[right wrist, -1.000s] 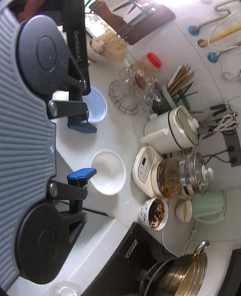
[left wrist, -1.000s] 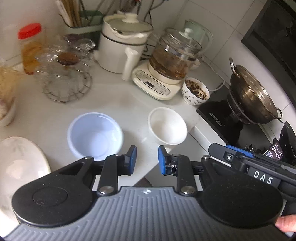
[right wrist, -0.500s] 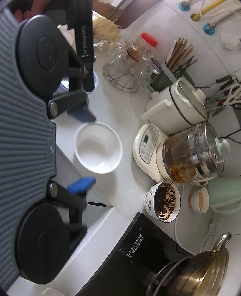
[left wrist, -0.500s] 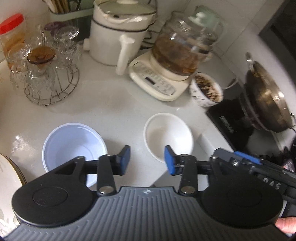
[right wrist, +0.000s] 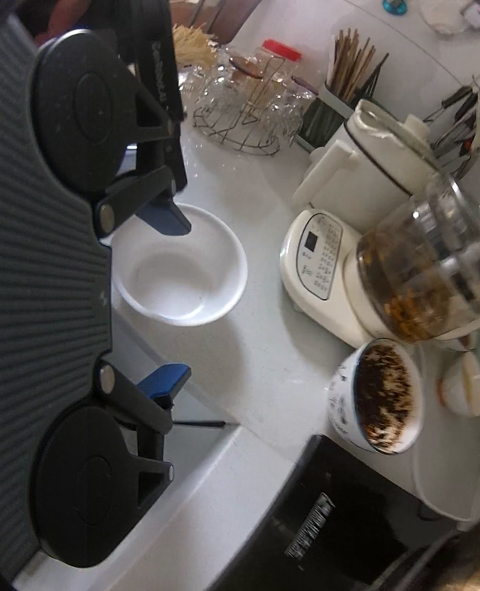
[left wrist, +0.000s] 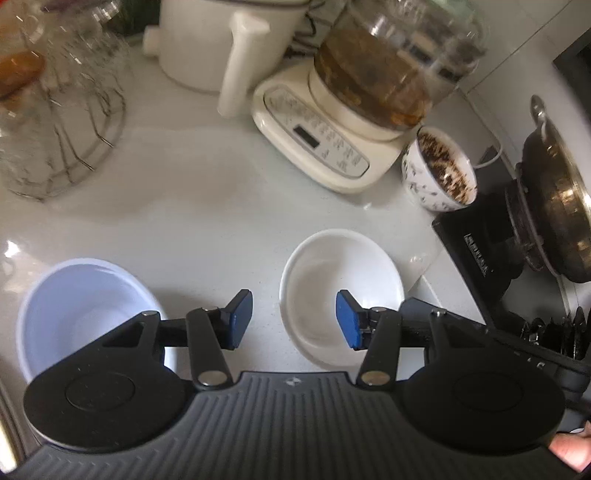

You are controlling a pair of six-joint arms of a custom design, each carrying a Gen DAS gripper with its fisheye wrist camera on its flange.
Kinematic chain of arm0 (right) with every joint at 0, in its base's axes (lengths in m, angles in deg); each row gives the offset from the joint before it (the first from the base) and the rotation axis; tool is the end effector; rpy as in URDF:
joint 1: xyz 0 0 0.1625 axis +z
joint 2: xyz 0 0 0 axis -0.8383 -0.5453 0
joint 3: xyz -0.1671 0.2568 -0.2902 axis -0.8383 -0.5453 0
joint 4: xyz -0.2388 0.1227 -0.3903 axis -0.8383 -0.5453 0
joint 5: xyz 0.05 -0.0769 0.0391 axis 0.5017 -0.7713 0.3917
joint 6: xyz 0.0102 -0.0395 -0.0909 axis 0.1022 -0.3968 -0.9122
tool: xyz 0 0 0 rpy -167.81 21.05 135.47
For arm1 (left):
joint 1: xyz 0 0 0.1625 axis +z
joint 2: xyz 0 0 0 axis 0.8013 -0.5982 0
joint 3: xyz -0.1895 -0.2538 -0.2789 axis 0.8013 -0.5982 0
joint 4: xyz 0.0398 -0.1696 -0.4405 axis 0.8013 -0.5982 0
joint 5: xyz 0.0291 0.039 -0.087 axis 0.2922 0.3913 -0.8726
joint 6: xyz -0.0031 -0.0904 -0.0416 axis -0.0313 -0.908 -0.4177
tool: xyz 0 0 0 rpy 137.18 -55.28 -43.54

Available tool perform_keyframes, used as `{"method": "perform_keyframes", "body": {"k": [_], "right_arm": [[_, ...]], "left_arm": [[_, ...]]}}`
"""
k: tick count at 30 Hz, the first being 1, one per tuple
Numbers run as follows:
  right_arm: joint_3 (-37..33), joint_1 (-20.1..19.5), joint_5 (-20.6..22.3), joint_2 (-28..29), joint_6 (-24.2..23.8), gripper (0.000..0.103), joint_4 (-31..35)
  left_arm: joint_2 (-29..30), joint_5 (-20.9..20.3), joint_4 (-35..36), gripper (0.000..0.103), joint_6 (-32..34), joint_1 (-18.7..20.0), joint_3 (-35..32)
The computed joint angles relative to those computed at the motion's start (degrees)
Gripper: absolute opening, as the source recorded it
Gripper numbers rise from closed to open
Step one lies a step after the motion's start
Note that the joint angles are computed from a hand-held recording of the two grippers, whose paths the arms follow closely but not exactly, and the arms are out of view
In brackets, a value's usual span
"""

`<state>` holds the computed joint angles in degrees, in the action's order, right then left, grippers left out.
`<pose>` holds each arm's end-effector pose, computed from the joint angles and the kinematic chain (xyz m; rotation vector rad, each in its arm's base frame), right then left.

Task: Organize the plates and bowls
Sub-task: 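Move both grippers to the rim of the white ceramic bowl, then close both grippers on the rim of the white ceramic bowl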

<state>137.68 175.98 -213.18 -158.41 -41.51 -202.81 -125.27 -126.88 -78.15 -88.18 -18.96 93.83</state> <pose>0.2043 -0.2273 0.2266 -0.3479 -2.5662 0.9124 -0.2782 -0.3961 0.1570 0.4304 2.7181 -0.2374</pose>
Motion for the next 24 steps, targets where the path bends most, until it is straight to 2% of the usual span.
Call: {"method": "perform_keyframes", "body": {"k": [6, 8, 15, 20, 24], "right_arm": [[-0.76, -4.0, 1.06, 2.49, -4.25, 0.075, -3.25], [-1.08, -5.27, 1.43, 3.33, -4.84, 0.073, -2.76], [-1.11, -9.0, 5.17, 3.31, -6.0, 0.072, -1.49], [-0.87, -10.81, 7.84, 3.34, -7.07, 0.054, -1.0], [-0.98, -10.77, 8.4, 4.18, -7.5, 0.035, -1.04]], "left_arm": [[2.48, 1.47, -0.43, 0.056, -1.18, 1.04, -0.73], [2.89, 2.03, -0.24, 0.055, -2.07, 1.34, -0.85], [4.27, 1.81, 0.15, 0.054, -2.4, 2.37, -1.24], [4.68, 1.1, 0.03, 0.047, -3.44, 2.62, -0.74], [4.46, 0.2, -0.76, 0.031, -4.69, 3.08, -0.07]]}}
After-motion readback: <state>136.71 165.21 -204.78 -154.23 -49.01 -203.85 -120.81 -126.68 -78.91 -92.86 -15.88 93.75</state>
